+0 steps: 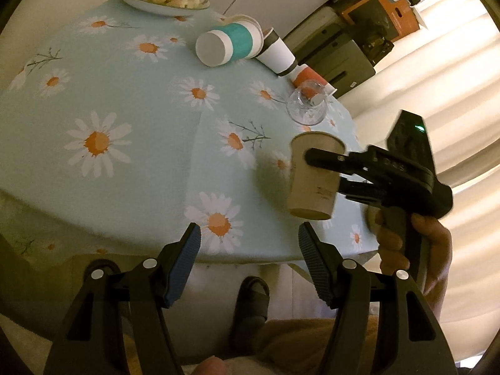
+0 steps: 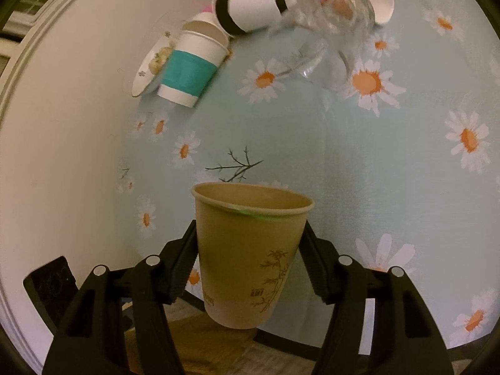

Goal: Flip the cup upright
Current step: 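Lift the tan cup with the right tool and rotate it upright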

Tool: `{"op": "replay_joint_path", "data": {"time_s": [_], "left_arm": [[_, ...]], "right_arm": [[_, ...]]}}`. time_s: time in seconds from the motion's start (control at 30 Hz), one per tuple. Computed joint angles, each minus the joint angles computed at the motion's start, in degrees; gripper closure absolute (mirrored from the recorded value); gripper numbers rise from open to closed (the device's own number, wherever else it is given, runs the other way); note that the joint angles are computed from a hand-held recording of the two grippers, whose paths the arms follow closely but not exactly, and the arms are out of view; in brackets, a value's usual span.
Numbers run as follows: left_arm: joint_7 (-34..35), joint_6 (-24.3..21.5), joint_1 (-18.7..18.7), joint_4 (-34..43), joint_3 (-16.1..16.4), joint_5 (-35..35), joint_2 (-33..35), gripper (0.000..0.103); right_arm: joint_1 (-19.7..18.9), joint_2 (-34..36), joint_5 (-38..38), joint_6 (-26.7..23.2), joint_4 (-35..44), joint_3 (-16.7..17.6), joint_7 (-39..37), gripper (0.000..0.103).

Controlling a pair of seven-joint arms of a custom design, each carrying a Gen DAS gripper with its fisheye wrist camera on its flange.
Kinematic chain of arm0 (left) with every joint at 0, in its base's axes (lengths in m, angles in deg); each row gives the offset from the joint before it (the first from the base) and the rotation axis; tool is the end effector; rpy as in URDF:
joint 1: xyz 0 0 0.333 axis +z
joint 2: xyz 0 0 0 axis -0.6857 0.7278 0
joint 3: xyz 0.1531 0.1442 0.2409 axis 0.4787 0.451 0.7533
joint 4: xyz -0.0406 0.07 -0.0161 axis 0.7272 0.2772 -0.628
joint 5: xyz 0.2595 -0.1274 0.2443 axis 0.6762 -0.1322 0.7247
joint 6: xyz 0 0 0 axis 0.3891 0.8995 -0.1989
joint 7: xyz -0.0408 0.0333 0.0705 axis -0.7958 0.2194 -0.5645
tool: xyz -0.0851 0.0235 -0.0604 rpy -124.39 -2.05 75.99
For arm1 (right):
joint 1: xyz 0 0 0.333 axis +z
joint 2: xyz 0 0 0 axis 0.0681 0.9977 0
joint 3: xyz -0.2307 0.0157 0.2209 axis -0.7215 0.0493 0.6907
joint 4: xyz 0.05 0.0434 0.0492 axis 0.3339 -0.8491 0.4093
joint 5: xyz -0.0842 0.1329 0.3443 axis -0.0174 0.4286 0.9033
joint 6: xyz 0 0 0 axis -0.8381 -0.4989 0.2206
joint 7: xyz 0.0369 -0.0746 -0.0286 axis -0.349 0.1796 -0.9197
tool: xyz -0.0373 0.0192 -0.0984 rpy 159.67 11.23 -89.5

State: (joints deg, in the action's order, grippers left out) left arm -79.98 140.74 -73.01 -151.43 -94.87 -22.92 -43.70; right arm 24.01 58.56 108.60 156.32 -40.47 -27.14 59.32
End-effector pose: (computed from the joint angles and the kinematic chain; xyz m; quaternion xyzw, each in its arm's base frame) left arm 0.3425 -0.4637 0.5585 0.7824 -0.4975 0.3744 0.0120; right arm 0.5556 0.3156 0.5613 -0.7888 0.5382 0.1690 0.2441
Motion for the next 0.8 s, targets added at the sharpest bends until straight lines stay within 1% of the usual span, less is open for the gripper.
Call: {"op": "replay_joint_path", "data": {"time_s": [0.03, 0.13, 0.37, 0.43, 0.5, 0.6, 0.63, 0.67, 0.73, 0.8], "left_arm": [[-0.3, 0.1, 0.0, -0.2, 0.0, 0.2, -0.2, 0.04], [-0.7, -0.1, 0.0, -0.2, -0.1, 0.9, -0.3, 0.04], [-2.3, -0.6, 0.2, 0.1, -0.2, 3.2, -0.3, 0.04], [-2.8, -2.2, 0.2, 0.7, -0.4, 4.5, -0.4, 0.04], [-3.6, -2.7, 0.3, 0.7, -0.4, 5.5, -0.6, 0.04], [-4.5, -2.4, 0.4, 0.2, -0.4, 6.0, -1.1, 0.04], [-5.0, -2.0, 0.5, -0.1, -0.4, 6.3, -1.3, 0.04], [-5.5, -1.8, 0.6, -0.3, -0.5, 6.7, -1.4, 0.04], [-6.2, -1.6, 0.7, -0.5, -0.6, 7.3, -1.7, 0.04], [-7.1, -1.0, 1.0, -0.9, -0.6, 8.1, -2.0, 0.04]], "right_arm": [[0.1, -1.1, -0.3, 1.3, -1.2, 0.0, -0.7, 0.041], [0.7, -5.5, -1.5, 7.5, -6.6, 0.0, -3.4, 0.041], [2.7, -16.8, 2.2, 25.6, -21.4, 0.6, -12.4, 0.041], [3.8, -19.5, 2.8, 31.5, -25.1, 1.0, -14.2, 0.041], [4.8, -21.3, 2.9, 36.0, -27.7, 1.2, -15.3, 0.041], [6.4, -24.0, 2.4, 44.8, -32.5, 1.8, -16.9, 0.041], [6.7, -24.4, 2.0, 46.3, -33.3, 1.7, -17.0, 0.041], [7.6, -25.2, 2.4, 50.5, -35.3, 1.9, -18.0, 0.041], [9.4, -26.1, 4.0, 57.4, -38.5, 1.4, -19.1, 0.041], [11.5, -26.3, 5.5, 61.0, -40.3, 0.2, -19.6, 0.041]]}}
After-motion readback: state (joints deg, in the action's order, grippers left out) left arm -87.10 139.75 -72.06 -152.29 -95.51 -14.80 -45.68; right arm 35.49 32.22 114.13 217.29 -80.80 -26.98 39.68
